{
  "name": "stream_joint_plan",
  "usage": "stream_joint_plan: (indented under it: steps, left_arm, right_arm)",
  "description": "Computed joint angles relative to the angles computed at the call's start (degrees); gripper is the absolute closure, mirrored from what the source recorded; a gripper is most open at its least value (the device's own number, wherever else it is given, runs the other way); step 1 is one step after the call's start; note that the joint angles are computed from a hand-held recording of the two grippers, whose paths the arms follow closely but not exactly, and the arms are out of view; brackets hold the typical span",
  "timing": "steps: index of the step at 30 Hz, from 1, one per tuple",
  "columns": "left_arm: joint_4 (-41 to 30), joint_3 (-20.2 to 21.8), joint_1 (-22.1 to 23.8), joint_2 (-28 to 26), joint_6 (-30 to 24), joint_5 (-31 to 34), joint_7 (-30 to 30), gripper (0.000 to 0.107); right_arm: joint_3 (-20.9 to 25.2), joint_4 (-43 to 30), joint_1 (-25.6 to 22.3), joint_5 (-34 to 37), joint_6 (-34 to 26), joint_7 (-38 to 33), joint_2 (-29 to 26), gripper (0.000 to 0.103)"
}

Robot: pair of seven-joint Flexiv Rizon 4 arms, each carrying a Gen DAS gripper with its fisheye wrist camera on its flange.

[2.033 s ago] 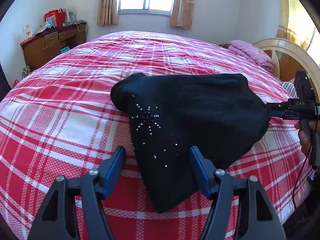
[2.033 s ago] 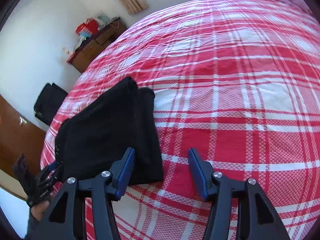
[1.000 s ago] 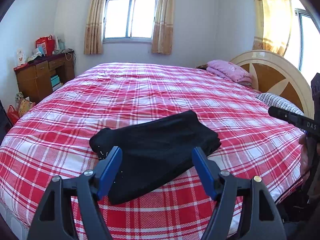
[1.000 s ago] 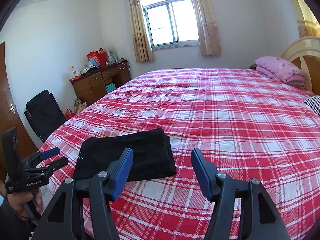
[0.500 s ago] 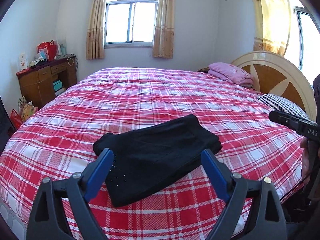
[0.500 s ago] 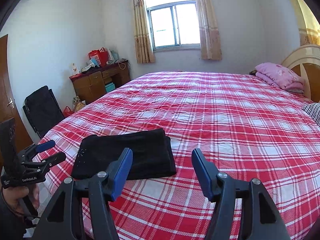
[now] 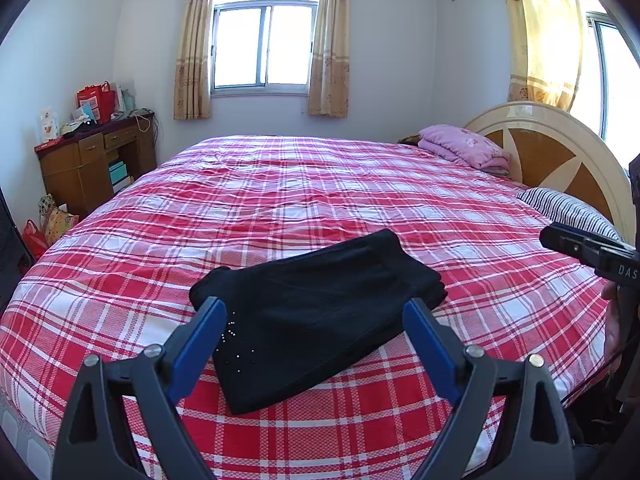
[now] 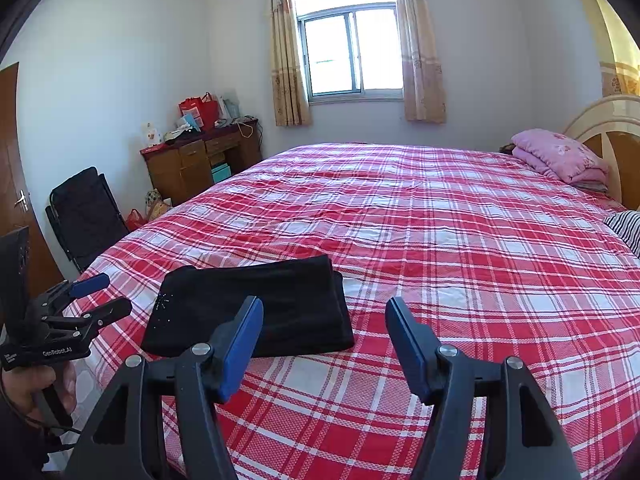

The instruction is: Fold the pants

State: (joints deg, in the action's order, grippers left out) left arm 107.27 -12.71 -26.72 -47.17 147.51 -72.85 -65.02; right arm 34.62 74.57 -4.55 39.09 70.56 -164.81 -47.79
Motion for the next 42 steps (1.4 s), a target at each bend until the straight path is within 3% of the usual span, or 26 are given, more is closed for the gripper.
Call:
stream_joint_plan:
  steps: [11,13,28,42]
  left_arm:
    - [-0.4,-0.21,-0.08,-0.24,0.41,-1.07,1.4,0.012]
    - [-1.33,-0.32,-0.4,-0.69,1.35,-2.33,2.78,0.007]
    - [-4.72,-2.45,-0.13,-2.79,9.24,-5.38,6.05,0.004]
    - [-5.69,-4.4,1.05,-3.56,10.83,-7.67,6.42,0.004]
  right_arm:
    - [-0.09,0.18,0.13,0.16,0.34,-0.23,0.05,0.037]
    - [-0.12,0.23,0.17,0.1,0.51,-0.25,0.02,0.037]
    - [0.77,0.12,-0.43,-0.3,0.72,-0.97,-0.28,0.036]
    - [0.65,1.23,-0.15,-0.33,0.83,-2.46,0.2,0.036]
